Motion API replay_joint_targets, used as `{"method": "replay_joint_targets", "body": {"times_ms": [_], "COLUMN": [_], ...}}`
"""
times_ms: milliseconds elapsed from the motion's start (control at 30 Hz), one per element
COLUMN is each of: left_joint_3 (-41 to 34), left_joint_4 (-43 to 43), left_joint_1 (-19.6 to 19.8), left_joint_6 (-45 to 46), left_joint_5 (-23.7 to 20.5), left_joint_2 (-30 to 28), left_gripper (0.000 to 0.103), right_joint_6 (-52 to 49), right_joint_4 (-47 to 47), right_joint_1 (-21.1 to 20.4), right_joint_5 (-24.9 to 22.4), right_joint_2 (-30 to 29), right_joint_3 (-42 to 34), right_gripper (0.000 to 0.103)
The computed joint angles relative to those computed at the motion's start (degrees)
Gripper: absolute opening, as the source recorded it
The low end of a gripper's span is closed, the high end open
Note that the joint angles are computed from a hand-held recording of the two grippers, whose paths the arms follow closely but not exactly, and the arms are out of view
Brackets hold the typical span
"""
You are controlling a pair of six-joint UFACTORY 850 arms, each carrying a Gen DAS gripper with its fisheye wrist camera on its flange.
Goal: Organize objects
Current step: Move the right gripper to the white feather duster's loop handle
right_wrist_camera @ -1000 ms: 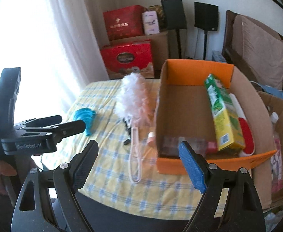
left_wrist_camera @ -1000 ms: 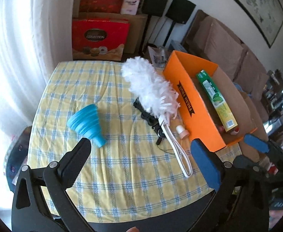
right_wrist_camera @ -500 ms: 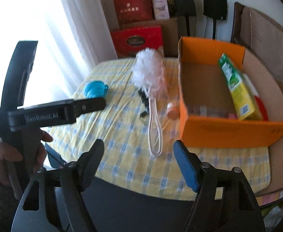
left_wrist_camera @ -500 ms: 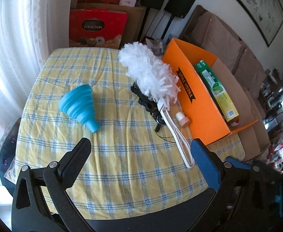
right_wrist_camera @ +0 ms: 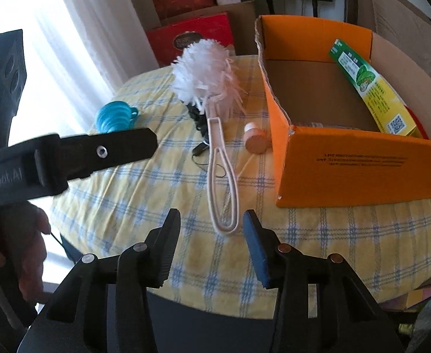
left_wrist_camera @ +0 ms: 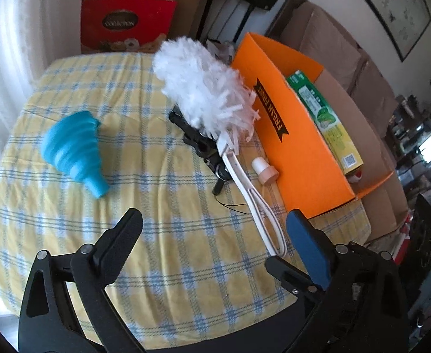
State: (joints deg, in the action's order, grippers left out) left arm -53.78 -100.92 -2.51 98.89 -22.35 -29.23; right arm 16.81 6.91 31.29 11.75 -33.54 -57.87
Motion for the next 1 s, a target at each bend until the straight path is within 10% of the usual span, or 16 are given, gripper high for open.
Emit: {"method": "replay_joint_targets", "body": {"times_ms": [567, 800, 1000], "left_joint_3": [-7.0, -8.0, -7.1], "left_joint_4": [8.6, 11.0, 8.4], "left_joint_1": [-1.5, -0.4, 0.7], "left_joint_6": [-11.9, -15.2, -14.8], "left_joint_5": [-5.0, -9.2, -12.9], "left_joint_2": [-7.7, -9.3, -9.2], "left_gripper": [0.066, 0.021, 0.020], "right_joint_6": [26.1, 31.9, 26.2], "right_joint_4": [-25.4, -31.5, -26.6], "right_joint_1": [-1.8, -1.6, -1.0], "right_joint_5": [1.7, 1.7, 2.2], "right_joint_2": [-3.0, -3.3, -1.9], "right_joint_3": [-2.7, -3.6, -2.4], "right_gripper": [0.025, 0.025, 0.025]}}
